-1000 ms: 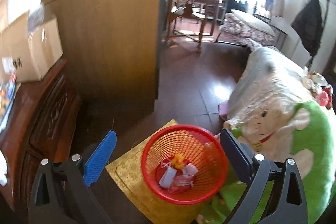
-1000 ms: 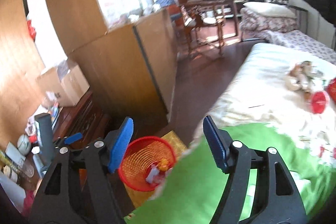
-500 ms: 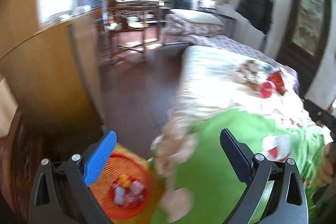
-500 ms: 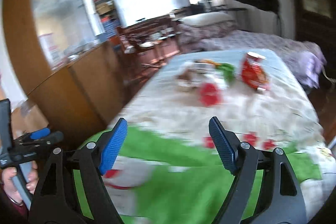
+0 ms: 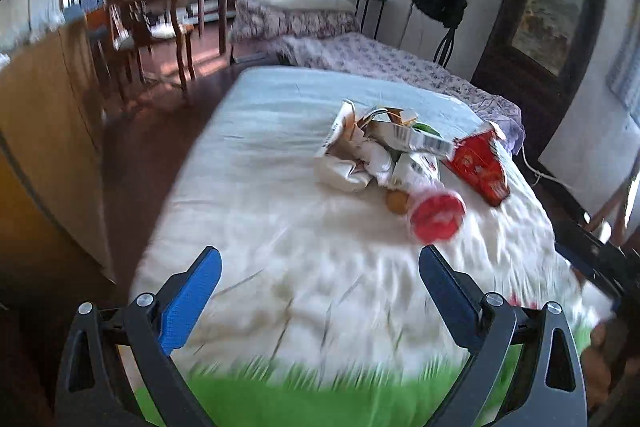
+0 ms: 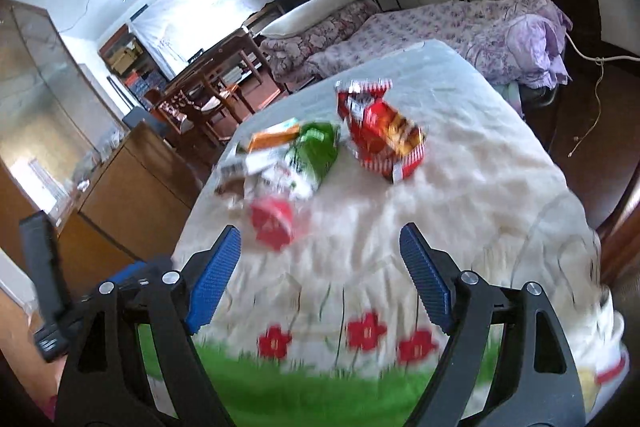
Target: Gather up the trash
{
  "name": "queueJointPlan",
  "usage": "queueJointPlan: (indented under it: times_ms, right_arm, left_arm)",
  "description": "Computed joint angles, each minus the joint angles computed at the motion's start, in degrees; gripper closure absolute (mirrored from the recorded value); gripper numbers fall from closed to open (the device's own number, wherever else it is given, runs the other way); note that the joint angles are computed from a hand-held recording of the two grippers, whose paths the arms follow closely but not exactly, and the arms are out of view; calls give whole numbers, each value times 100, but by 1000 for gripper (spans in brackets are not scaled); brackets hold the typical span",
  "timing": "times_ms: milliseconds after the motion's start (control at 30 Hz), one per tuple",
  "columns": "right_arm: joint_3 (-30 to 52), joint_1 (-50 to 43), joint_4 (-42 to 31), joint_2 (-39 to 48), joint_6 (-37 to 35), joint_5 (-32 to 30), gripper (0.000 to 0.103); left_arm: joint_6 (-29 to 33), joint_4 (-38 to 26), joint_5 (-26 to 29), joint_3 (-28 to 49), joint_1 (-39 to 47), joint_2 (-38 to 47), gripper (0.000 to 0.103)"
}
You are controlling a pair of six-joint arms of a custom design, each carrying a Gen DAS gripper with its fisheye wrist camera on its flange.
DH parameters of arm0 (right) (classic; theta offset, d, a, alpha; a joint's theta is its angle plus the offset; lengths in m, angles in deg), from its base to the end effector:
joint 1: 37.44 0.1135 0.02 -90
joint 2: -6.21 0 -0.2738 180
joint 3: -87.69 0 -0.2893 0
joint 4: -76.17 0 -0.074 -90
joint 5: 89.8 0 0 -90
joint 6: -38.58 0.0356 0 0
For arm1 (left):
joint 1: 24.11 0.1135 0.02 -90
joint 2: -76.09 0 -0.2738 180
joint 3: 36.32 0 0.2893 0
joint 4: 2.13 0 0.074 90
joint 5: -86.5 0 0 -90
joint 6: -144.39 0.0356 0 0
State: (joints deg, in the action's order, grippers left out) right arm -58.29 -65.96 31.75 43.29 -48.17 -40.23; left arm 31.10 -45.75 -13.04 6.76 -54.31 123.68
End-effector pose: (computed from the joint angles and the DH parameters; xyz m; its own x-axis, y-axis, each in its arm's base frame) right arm 0.1505 -0.0555 0.1886 -0.6478 0.4011 -0.6477 0.0151 0.8567 0.5155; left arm 0.1729 -0.0938 0.2117 -0.7495 -0.0149 -0.6619 0.1134 0.9821 -0.1505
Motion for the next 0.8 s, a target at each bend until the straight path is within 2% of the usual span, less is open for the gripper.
queueJointPlan:
  times_ms: [67, 133, 267, 400, 467, 500, 567, 600, 633, 700, 800]
  right_arm:
    - [74, 104, 354, 349, 197, 138, 23]
    - [169, 153, 563, 702, 338, 215, 23]
    - [319, 249, 688, 1010, 337, 289, 23]
    - [404, 322, 677, 1204, 319, 263, 23]
    - [393, 348, 686, 1241, 333, 284, 23]
    - [387, 365, 681, 1230, 334, 302, 23]
    - [377, 386, 684, 1223, 331, 345, 23]
    - [371, 385, 689, 1230, 345, 368, 23]
    - [376, 372, 696, 1243, 360, 366, 23]
    - [382, 301, 688, 1240, 391, 316, 23]
    - [362, 83, 677, 1189, 399, 180, 23]
  left_arm:
    - [-13, 538, 364, 176, 283, 738, 6]
    - [52, 1237, 345, 297, 431, 1399, 6]
    - [192, 1745, 343, 813, 598, 2569, 6]
    - [541, 2235, 634, 1026, 765, 2930, 6]
    - [606, 2458, 1053, 1127, 931, 3170, 7]
    - [633, 2527, 1518, 1232, 1076, 3395, 9]
    - [677, 2527, 2019, 1402, 1194, 3727, 28]
    - [764, 2466, 2253, 1507, 1224, 3905, 48]
    - [818, 2457, 2379, 1515, 1221, 3950, 61]
    - [954, 2522, 2440, 1400, 1143, 3823, 66]
    - [1096, 2478, 2147, 1079, 865, 3280, 68]
